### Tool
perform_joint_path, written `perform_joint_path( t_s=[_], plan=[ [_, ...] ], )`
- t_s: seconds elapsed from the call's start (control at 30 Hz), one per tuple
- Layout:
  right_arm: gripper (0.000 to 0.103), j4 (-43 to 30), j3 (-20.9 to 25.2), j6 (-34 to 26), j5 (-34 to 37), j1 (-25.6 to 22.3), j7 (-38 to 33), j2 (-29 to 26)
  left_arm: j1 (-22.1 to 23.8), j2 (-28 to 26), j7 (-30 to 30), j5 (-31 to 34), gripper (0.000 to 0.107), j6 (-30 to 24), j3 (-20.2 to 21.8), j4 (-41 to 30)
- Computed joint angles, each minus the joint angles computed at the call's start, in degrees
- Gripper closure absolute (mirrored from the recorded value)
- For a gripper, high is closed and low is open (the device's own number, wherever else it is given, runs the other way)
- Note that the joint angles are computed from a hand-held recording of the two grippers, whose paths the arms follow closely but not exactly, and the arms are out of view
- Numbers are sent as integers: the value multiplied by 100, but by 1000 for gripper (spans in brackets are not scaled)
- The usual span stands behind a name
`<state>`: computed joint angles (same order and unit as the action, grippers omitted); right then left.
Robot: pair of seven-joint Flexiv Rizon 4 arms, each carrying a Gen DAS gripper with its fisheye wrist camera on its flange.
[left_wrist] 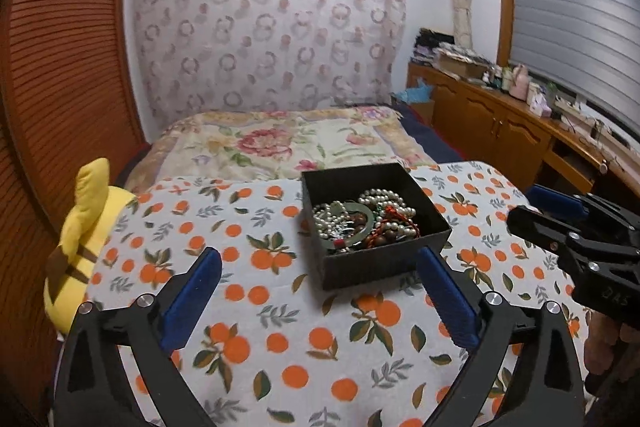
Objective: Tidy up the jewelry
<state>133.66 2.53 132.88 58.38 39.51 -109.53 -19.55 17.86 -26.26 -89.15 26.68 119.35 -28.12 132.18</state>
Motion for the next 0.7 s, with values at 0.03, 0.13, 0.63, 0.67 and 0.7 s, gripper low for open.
perform_joint_path(
  t_s=[0.03,0.13,0.63,0.67,0.7],
  plan=[
    [32,14,9,63,63,39,-15,20,-80,76,4,-47,12,99,120,73],
    [16,17,97,335,370,135,-171,60,-75,249,-95,28,12,212,235,216],
    [2,-150,1139,1465,1558,-137,-657,166,323,971,-961,878,12,413,515,732],
    [2,-145,1188,1522,1594,-156,-652,153,284,989,-983,893,12,437,578,746],
    [2,-163,1221,1540,1631,-177,-682,147,267,1005,-1014,930,12,453,619,752]
  ],
)
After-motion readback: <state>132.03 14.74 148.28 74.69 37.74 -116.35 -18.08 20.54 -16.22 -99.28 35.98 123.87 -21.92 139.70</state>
